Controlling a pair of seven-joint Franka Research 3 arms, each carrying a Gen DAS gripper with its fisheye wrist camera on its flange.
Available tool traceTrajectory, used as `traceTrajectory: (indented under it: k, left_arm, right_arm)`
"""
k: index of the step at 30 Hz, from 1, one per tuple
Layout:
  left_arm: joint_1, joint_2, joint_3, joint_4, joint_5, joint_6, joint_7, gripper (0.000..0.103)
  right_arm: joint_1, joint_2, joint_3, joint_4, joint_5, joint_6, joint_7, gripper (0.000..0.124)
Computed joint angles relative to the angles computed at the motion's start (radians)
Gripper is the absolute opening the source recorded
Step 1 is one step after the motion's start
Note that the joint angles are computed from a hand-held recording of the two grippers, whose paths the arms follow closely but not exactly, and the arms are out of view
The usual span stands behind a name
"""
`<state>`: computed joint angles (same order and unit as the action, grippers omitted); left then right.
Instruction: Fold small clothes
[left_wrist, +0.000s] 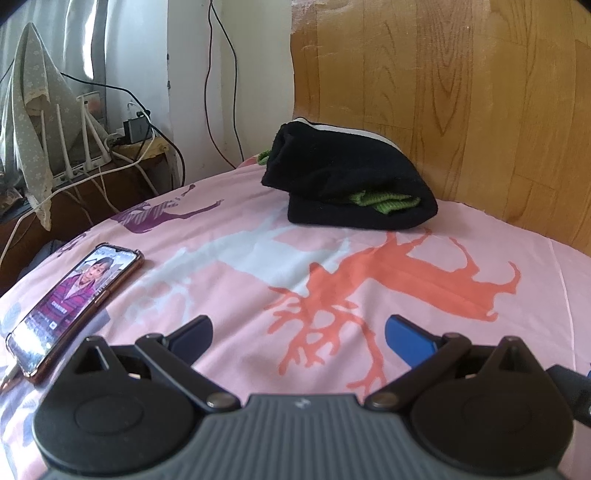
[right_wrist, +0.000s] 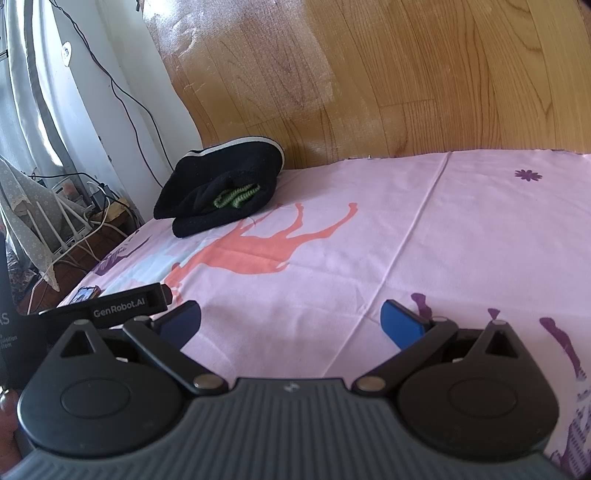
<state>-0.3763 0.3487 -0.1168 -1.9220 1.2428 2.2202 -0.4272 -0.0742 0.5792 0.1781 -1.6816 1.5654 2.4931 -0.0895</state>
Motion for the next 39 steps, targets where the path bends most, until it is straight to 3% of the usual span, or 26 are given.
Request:
traceTrajectory:
  k: [39]
  left_arm:
    - [0.004,-0.001,0.003,-0.003,-0.007,0.013,0.022,0.103]
  right_arm:
    - [0.0,0.0,0.001,0.0,-0.002,0.0,0.005,0.103]
